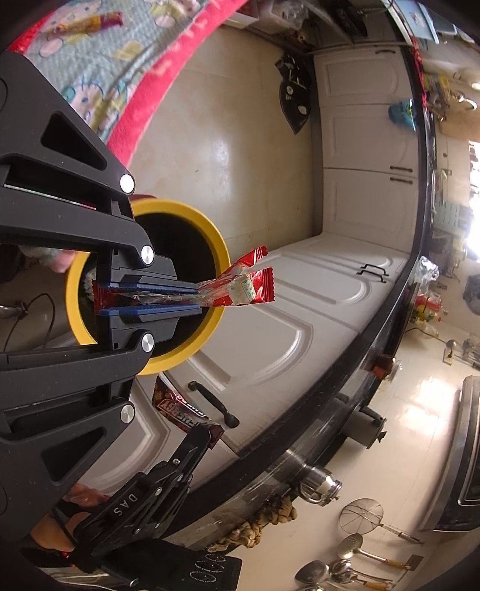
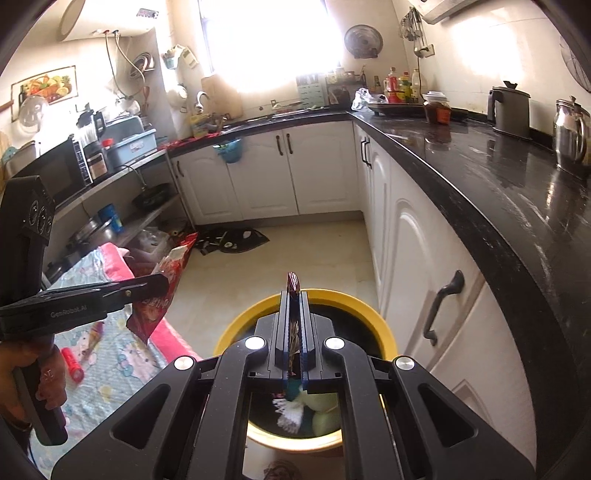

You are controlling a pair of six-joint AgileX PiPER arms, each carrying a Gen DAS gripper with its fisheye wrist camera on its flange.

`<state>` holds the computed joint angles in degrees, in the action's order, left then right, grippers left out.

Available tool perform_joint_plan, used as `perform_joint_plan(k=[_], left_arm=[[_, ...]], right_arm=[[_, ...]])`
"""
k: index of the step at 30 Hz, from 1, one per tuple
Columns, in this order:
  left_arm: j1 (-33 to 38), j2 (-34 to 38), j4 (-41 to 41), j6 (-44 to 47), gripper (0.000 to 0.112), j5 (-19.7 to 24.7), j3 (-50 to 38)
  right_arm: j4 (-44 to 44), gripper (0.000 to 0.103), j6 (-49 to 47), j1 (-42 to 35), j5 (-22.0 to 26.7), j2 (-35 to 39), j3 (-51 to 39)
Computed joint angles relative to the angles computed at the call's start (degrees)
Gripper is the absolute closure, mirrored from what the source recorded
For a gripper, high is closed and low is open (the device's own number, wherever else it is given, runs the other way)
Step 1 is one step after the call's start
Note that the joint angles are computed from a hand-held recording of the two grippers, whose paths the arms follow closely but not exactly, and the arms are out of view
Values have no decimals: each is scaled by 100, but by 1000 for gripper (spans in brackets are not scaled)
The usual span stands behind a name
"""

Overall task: Collect trash
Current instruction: 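Carry the red-white wrapper and chocolate bar with both tools over the yellow bin, then open both tools, dropping the wrapper and chocolate bar into the bin, then move both open tools back toward the red can and pink wrapper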

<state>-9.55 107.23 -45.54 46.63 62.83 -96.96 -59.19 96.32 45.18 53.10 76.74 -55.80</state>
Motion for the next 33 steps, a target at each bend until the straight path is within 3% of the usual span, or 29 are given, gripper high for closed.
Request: perform_joint_plan(k=[16,18,21,25,29,33], left_arm=[[-567,787,481,-461,104,-304,-333],[-567,830,516,-490,88,-316,-359],[-509,830,509,-498,78,-343,-319],[-381,723,563,-509,66,-461,-213],[-168,508,544,-449,44,-603,-12],[114,292,468,-319,32,-619,182]], right_arm=[[480,96,-230,-961,-1132,642,350],[513,94,-242,-1039,-1238,712,360],[547,82,-256,-1149,-1367,734,407],[508,76,-154,-1107,-1365,726,436],[422,71,-27,-928,-1209,767,391],[327,57,87,-730,-849,894,278]])
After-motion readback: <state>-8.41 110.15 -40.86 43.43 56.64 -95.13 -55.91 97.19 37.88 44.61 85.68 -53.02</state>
